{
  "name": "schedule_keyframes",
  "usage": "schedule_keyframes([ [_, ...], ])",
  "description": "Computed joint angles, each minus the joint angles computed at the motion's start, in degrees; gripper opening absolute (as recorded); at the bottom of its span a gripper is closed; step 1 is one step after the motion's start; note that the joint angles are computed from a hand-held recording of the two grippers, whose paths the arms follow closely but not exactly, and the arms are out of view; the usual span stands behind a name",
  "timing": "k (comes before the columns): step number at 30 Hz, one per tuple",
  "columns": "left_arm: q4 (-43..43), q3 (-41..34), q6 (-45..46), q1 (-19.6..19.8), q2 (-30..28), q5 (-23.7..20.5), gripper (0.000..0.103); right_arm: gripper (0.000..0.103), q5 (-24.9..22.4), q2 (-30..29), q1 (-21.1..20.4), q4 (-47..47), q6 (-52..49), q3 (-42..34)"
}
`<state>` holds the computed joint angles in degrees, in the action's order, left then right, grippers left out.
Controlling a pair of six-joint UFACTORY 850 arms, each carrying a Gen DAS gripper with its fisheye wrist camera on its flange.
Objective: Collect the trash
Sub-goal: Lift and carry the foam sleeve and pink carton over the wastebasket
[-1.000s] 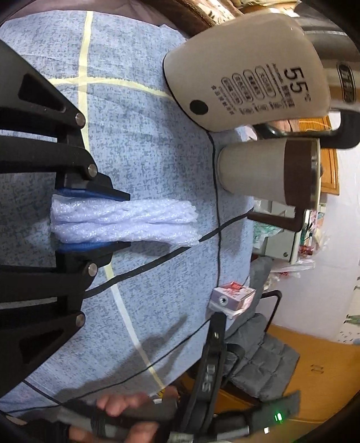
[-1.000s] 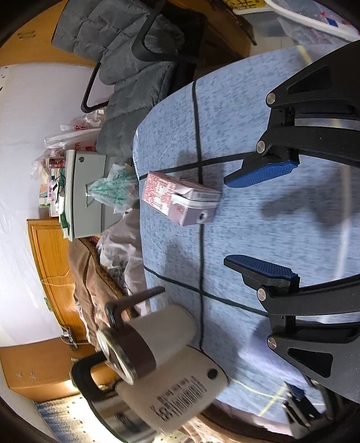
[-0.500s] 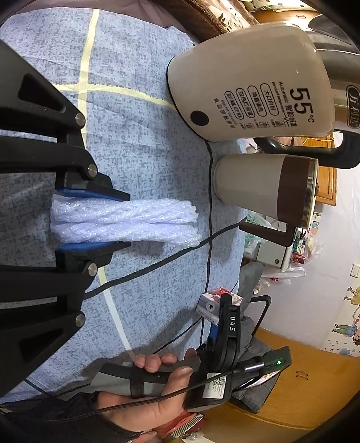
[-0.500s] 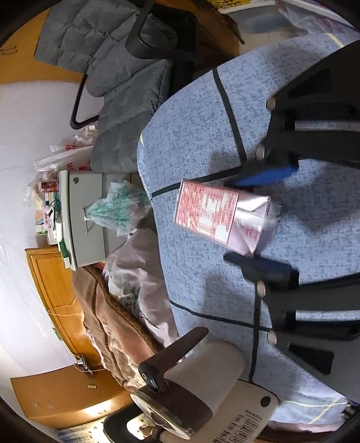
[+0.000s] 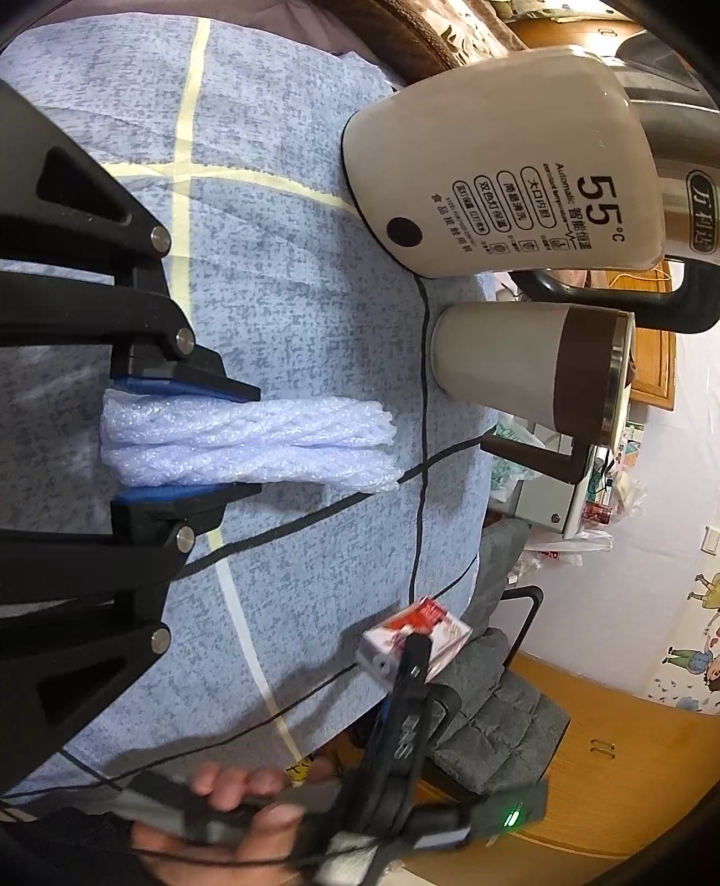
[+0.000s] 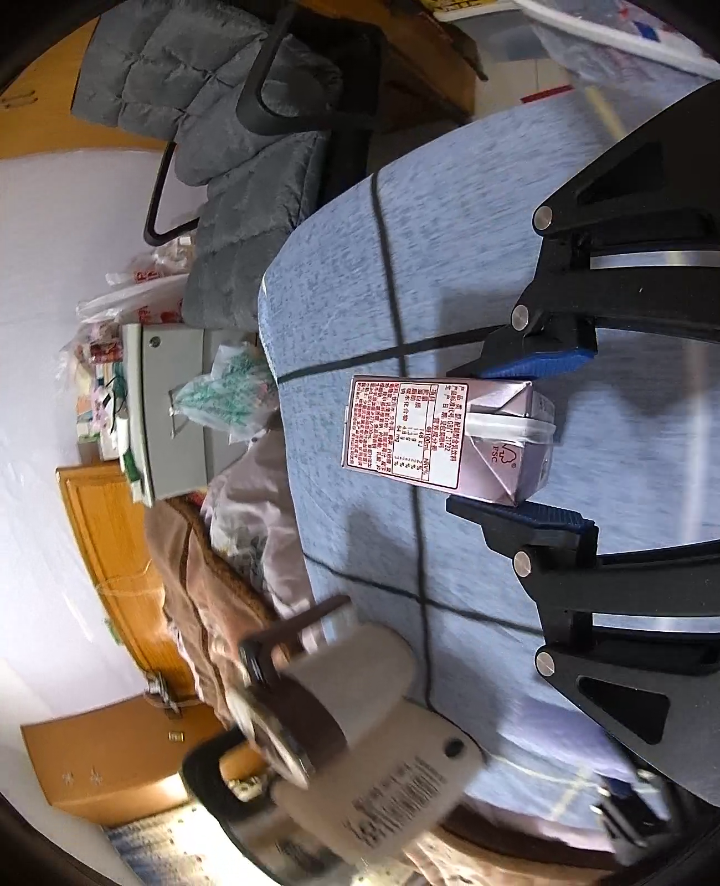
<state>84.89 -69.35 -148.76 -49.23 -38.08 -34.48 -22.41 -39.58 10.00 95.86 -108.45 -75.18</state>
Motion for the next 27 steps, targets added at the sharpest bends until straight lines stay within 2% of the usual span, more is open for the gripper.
schedule_keyframes([
  [4,-0.57,0.20,-1.41,-1.54,0.73,-0.96,0.026,0.039,-3.68,4.08,-1.81,1.05,-2.86,5.72],
  [12,-4.88,-1.89,1.31,-5.35,0.90,-4.55,0.026,0.039,-8.43,12.53,-6.05,3.61,-10.07,16.85],
  [27,-8.19,-6.76,1.60,-12.89,0.05,-10.89,0.026,0.039,-16.20,24.36,-15.69,-1.39,-14.55,30.21],
])
